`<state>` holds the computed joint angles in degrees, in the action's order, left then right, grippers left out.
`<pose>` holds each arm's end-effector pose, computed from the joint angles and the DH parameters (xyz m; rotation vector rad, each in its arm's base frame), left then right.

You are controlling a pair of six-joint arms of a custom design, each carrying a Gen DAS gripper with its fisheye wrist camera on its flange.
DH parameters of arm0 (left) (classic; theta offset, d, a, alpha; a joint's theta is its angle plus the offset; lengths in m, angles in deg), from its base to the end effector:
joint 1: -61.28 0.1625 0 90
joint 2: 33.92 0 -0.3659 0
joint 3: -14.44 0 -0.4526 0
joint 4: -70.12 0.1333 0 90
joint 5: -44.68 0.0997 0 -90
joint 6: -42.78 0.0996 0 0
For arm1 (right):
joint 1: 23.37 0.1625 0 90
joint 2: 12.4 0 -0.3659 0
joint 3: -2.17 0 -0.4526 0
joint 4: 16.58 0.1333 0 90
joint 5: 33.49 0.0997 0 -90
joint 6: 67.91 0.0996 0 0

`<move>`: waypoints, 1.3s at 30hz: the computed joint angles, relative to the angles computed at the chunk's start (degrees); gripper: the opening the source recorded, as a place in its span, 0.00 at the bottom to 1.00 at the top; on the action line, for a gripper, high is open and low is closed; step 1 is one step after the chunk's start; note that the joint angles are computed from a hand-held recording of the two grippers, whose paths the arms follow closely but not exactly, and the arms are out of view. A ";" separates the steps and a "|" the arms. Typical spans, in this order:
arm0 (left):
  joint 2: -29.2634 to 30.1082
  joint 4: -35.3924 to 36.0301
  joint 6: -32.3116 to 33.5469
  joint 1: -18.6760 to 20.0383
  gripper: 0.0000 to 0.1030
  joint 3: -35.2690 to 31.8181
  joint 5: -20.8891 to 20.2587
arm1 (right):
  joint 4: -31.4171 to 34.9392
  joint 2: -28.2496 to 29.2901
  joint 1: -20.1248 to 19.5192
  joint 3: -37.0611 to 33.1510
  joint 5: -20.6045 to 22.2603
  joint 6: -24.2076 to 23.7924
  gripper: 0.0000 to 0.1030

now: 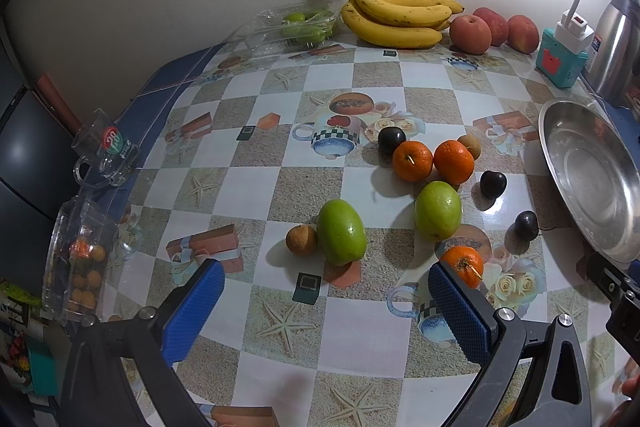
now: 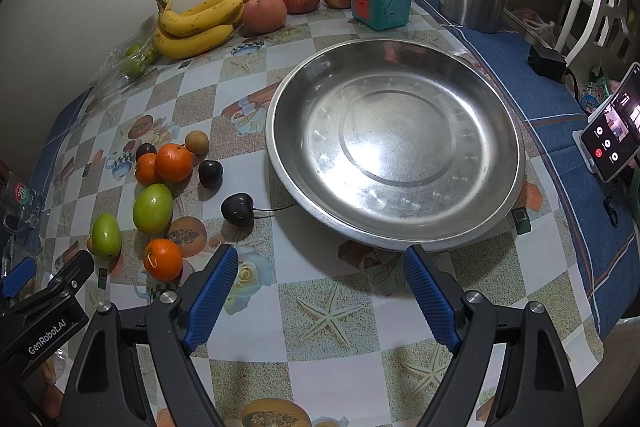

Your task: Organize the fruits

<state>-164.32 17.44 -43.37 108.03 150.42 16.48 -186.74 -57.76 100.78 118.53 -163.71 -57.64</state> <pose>-0.0132 -0.3367 0.2948 -0.2851 1.9741 -0.7246 0.3462 -0.3875 -0.0643 0.4452 -2.4596 0.5311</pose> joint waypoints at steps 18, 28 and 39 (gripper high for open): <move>-9.72 -12.84 12.92 2.04 1.00 2.77 -0.50 | -0.07 0.54 0.14 -0.71 2.39 -0.86 0.83; -13.67 -15.55 16.49 5.07 1.00 1.64 0.82 | 1.70 2.28 2.11 -4.17 6.00 -0.74 0.83; -14.95 -27.91 28.43 11.33 1.00 3.11 -2.54 | 8.86 7.38 3.54 -10.58 10.69 -0.08 0.83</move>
<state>-179.27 -10.47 -14.94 119.36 153.53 13.93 -177.88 -50.38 104.31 107.94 -153.02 -57.72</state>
